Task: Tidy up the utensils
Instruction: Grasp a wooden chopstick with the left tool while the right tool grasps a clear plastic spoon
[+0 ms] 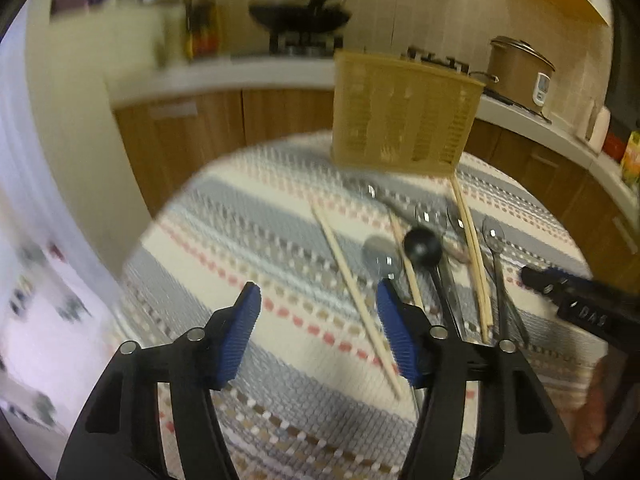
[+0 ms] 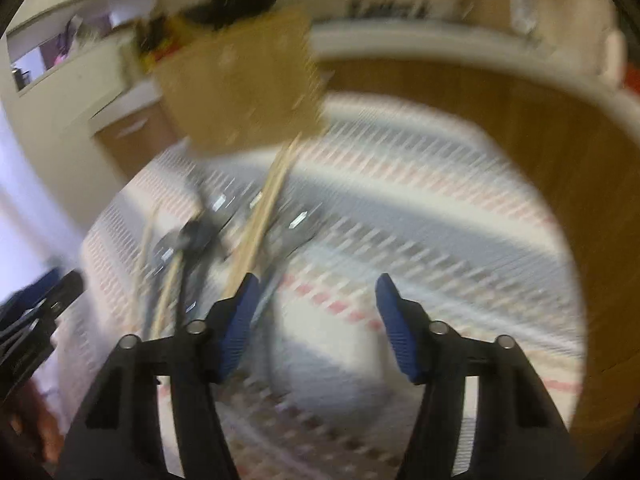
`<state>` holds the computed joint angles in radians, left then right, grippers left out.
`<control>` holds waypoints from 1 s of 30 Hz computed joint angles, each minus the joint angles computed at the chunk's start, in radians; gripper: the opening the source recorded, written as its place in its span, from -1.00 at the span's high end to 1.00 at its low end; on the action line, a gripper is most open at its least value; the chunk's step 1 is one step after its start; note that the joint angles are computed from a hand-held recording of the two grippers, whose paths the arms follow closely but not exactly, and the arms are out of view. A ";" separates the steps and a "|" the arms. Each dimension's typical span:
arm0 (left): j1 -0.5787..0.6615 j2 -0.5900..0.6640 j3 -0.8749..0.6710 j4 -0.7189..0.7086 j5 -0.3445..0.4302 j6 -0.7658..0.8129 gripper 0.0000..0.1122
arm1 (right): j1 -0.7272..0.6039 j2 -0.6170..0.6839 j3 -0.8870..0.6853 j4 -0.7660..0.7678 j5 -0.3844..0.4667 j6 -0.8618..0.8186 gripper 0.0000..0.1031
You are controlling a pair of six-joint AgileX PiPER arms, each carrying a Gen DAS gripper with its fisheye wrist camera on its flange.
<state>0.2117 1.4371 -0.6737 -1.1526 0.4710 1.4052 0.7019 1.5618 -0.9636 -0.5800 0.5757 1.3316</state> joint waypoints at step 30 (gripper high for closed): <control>-0.094 0.603 -0.819 0.516 0.525 -0.759 0.44 | -0.226 0.271 -0.417 0.575 0.260 -0.608 0.75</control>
